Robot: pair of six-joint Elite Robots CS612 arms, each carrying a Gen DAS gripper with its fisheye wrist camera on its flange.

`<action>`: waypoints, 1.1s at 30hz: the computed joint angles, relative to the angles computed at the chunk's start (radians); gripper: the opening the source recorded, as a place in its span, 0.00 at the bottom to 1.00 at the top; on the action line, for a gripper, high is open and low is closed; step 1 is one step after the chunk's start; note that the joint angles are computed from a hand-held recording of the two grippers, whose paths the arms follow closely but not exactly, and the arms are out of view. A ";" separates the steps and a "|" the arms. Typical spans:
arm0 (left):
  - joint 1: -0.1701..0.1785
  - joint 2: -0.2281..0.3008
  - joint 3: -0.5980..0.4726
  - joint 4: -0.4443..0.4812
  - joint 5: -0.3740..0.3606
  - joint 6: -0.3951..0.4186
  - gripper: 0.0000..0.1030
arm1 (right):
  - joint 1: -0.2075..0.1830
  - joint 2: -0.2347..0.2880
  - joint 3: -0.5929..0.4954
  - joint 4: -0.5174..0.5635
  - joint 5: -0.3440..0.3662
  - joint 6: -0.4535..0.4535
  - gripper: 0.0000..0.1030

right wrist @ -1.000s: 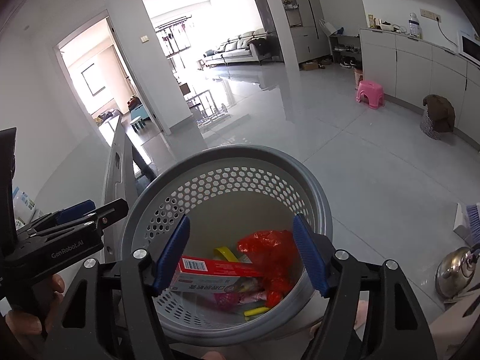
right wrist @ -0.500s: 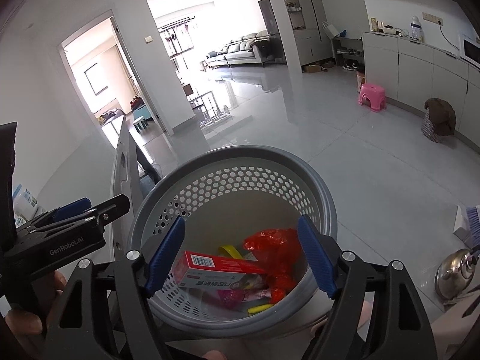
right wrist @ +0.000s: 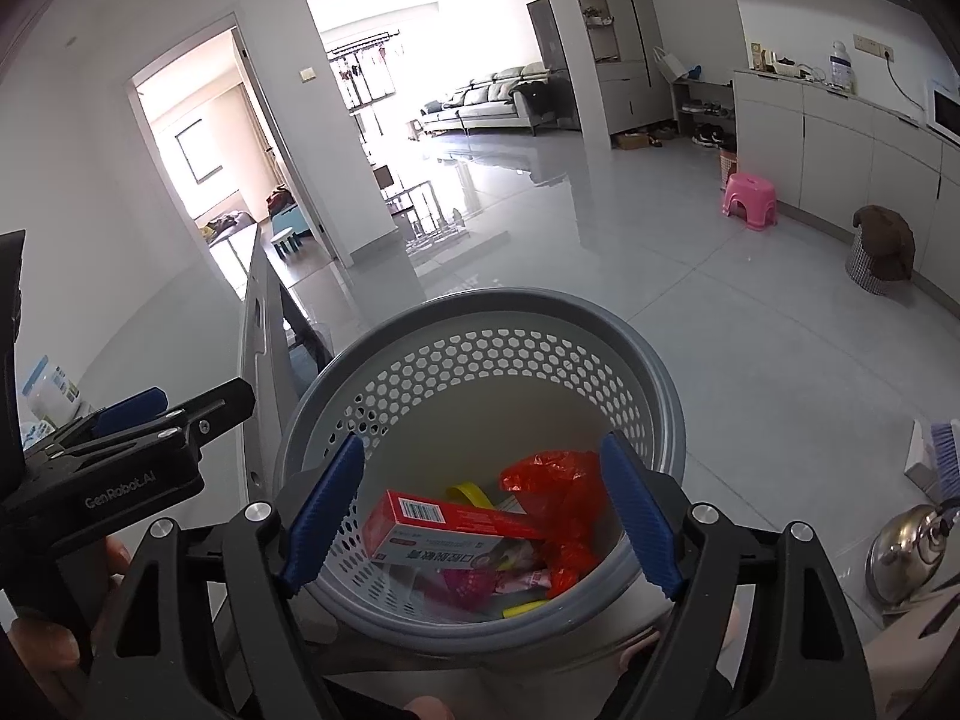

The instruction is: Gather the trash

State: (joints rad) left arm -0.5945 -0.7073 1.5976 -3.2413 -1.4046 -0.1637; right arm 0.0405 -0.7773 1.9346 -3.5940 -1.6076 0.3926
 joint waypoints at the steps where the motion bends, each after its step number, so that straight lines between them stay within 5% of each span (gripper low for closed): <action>1: -0.001 -0.001 0.001 0.000 0.000 0.000 0.91 | 0.000 -0.001 0.000 0.000 0.001 0.001 0.76; 33: -0.005 -0.015 0.025 -0.021 0.040 -0.017 0.94 | -0.005 -0.023 0.021 -0.007 0.003 -0.006 0.76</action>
